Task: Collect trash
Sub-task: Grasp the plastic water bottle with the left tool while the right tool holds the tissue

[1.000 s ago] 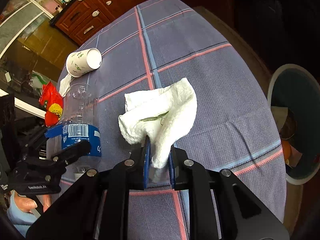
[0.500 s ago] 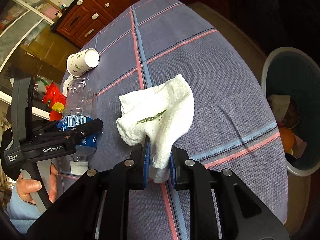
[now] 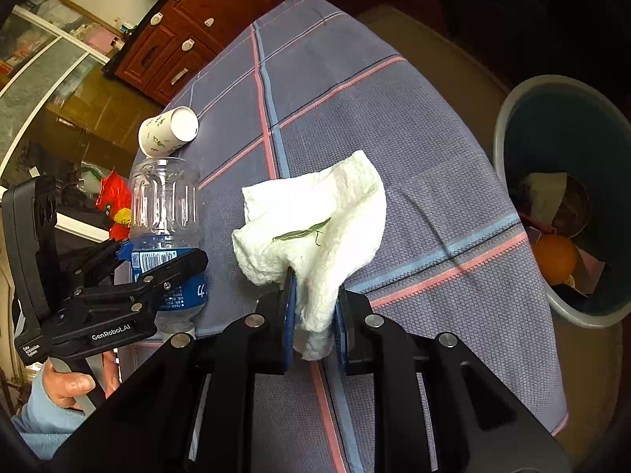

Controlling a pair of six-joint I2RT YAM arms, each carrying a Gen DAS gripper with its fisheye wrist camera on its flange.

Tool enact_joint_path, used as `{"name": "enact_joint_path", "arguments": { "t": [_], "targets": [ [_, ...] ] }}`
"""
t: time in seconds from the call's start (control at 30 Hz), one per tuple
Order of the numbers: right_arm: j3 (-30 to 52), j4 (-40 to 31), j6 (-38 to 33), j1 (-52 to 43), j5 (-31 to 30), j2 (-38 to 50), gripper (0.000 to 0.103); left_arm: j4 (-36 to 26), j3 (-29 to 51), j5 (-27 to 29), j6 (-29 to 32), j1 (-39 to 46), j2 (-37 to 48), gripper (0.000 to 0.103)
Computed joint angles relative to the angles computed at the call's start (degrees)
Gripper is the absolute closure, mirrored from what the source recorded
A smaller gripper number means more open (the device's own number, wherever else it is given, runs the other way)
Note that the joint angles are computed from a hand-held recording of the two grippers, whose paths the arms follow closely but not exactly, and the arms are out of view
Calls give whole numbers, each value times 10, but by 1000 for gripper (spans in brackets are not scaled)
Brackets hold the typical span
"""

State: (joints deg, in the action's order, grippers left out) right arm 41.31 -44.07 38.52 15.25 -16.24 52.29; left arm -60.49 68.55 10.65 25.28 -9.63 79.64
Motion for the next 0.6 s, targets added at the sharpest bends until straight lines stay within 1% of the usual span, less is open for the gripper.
{"name": "enact_joint_path", "arguments": {
  "t": [0.07, 0.23, 0.43, 0.6],
  "targets": [
    [-3, -8, 0, -4, 1, -13, 87, -2, -15, -4, -10, -18, -25, 30],
    [-10, -39, -4, -25, -2, -61, 87, -3, -27, -1, -17, -52, -52, 31],
    [-23, -82, -12, -53, -8, -115, 87, -11, -54, 15, -12, -87, -88, 31],
    [-35, -105, -12, -68, -15, -147, 87, 1, -81, 12, -8, -128, -95, 31]
  ]
}}
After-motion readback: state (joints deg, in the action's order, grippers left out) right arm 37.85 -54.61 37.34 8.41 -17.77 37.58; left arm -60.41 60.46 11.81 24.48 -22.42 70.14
